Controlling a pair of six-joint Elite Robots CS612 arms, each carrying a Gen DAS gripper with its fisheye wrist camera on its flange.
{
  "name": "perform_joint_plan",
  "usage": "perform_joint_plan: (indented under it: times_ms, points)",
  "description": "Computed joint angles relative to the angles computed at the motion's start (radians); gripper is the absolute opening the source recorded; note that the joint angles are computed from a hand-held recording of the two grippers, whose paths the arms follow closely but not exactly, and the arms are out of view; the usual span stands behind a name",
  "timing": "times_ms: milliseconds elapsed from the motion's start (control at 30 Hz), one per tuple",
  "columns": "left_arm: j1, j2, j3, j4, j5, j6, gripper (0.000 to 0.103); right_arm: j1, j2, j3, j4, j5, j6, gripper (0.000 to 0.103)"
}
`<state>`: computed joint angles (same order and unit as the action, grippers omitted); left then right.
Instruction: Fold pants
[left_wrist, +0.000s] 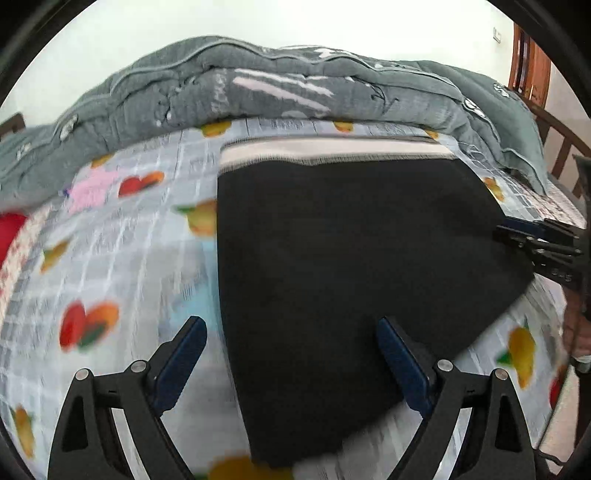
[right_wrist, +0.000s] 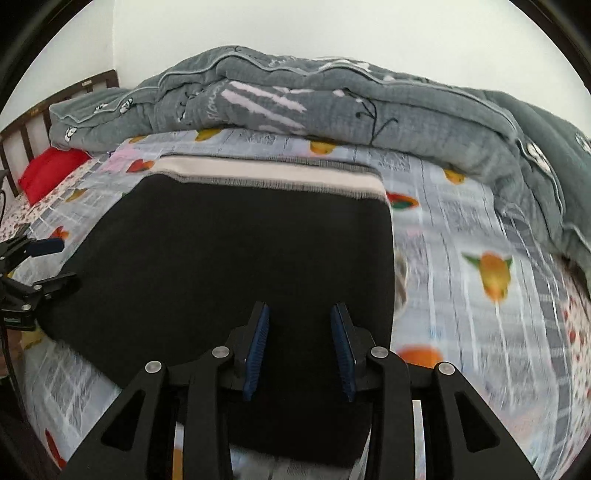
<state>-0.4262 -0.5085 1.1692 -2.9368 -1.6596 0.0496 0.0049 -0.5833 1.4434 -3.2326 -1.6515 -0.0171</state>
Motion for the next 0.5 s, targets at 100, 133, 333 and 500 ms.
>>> perform_joint_plan:
  times_ms: [100, 133, 333, 500]
  points:
    - [-0.001, -0.02, 0.072, -0.058, 0.005, 0.009, 0.091, 0.006, -0.001, 0.043, -0.065, -0.027, -0.001, 0.035]
    - [0.001, -0.024, 0.088, -0.068, 0.003, 0.009, 0.09, 0.005, -0.004, 0.055, -0.076, -0.021, 0.01, 0.035]
    - [-0.005, -0.054, 0.177, -0.132, 0.07, 0.03, 0.082, 0.02, -0.013, 0.103, -0.097, -0.065, -0.001, 0.036]
    - [-0.021, -0.071, 0.204, -0.136, 0.187, 0.08, 0.077, 0.006, -0.041, 0.139, -0.085, 0.0, 0.043, 0.036]
